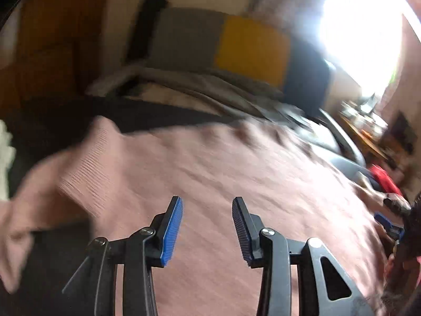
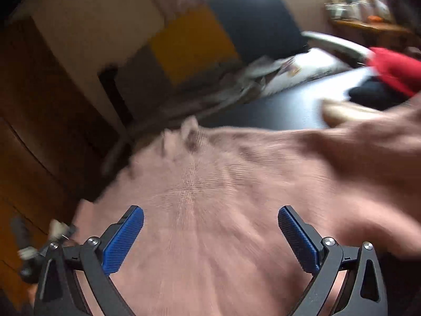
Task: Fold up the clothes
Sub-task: 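Reach the right gripper to the sleeve beside the red garment and grasp it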
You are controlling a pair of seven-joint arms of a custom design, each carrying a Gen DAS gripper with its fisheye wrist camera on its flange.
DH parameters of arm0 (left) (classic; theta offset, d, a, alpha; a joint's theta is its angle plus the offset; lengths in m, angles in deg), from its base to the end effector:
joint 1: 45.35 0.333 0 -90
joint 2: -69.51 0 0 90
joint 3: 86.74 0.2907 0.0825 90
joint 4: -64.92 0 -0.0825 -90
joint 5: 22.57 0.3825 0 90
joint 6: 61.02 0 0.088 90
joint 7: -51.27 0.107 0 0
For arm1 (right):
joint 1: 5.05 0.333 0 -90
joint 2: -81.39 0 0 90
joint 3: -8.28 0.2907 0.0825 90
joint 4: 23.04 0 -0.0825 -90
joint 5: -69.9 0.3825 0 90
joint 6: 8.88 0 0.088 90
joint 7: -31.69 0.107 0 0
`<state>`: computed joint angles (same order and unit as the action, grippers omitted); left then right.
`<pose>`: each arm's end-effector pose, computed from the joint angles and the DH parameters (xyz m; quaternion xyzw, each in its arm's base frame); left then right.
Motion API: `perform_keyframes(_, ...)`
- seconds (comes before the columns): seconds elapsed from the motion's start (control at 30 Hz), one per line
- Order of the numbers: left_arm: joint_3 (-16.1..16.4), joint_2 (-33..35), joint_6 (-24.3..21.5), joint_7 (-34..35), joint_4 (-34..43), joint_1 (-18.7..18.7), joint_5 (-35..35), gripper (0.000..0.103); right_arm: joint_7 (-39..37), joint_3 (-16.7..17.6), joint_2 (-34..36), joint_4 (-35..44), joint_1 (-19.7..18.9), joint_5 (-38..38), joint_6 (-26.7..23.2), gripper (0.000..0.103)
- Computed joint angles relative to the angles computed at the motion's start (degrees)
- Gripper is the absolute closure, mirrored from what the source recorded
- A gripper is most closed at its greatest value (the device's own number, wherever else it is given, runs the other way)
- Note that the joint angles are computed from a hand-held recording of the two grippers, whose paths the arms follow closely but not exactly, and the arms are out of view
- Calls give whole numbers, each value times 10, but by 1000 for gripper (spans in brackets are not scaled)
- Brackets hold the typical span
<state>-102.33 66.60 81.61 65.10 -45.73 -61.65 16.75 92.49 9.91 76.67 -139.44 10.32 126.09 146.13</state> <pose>0.4983 -0.3170 0.5499 -0.7503 0.5289 -0.3207 0.2335 0.5591 0.1413 0.5332 -0.6406 0.6055 -0.0393 0.4705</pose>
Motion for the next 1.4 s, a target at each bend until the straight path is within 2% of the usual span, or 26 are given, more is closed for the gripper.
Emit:
perform_keyframes(0.07, -9, 21, -5, 41, 18, -13, -16, 63, -40, -27, -75, -65, -11, 66, 1, 0)
perform_keyframes(0.13, -14, 46, -9, 78, 37, -26, -38, 63, -21, -47, -148, -124, -31, 66, 27, 0)
perform_keyframes(0.2, -14, 66, -12, 103, 51, -37, -65, 63, -23, -97, -215, -168, -35, 112, 30, 0)
perform_keyframes(0.23, -13, 74, -12, 108, 56, -42, -75, 63, -31, -123, -237, -181, -34, 147, 32, 0)
perform_keyframes(0.3, -11, 76, -31, 76, 60, -58, -55, 63, 9, -146, -269, -203, -59, 173, 52, 0)
perform_keyframes(0.4, -7, 70, -38, 68, 56, -65, -40, 62, 18, -194, -264, -199, -69, 215, 31, 0)
perform_keyframes(0.47, -5, 63, -21, 69, 42, -63, -40, 58, 24, -200, -256, -198, -84, 230, 22, 3)
perform_keyframes(0.53, -4, 52, -5, 66, 25, -61, -44, 57, 27, -196, -244, -194, -97, 241, 25, 25)
perform_keyframes(0.6, -5, 45, 3, 65, 16, -59, -47, 55, 26, -187, -230, -190, -108, 252, 35, 43)
perform_keyframes(0.77, -9, 42, 9, 71, 10, -57, -46, 50, 17, -168, -212, -192, -115, 330, 51, 45)
perform_keyframes(0.8, -9, 45, 9, 73, 13, -56, -45, 48, -7, -158, -223, -198, -117, 362, 72, 44)
perform_keyframes(0.87, -9, 46, 12, 78, 13, -56, -45, 45, -7, -143, -237, -209, -127, 370, 90, 38)
perform_keyframes(0.97, -9, 48, 14, 83, 12, -57, -43, 41, 43, -130, -232, -214, -130, 321, 87, 36)
perform_keyframes(1.1, -6, 49, 29, 84, 9, -55, -46, 40, 87, -123, -185, -174, -131, 256, 104, 37)
perform_keyframes(1.13, -5, 46, 39, 83, 3, -53, -49, 40, 116, -119, -172, -164, -136, 216, 106, 47)
perform_keyframes(1.17, -4, 43, 49, 82, -2, -51, -52, 40, 179, -104, -159, -160, -154, 137, 108, 57)
perform_keyframes(1.2, -3, 40, 59, 81, -9, -49, -55, 39, 246, -87, -146, -155, -177, 53, 106, 81)
perform_keyframes(1.23, -2, 36, 70, 79, -17, -47, -59, 39, 285, -77, -134, -148, -194, -3, 100, 93)
perform_keyframes(1.33, -1, 26, 105, 73, -38, -39, -67, 39, 269, -112, -132, -130, -172, -12, 80, 93)
perform_keyframes(1.4, 0, 24, 124, 71, -45, -35, -73, 37, 187, -134, -132, -104, -128, 23, 66, 93)
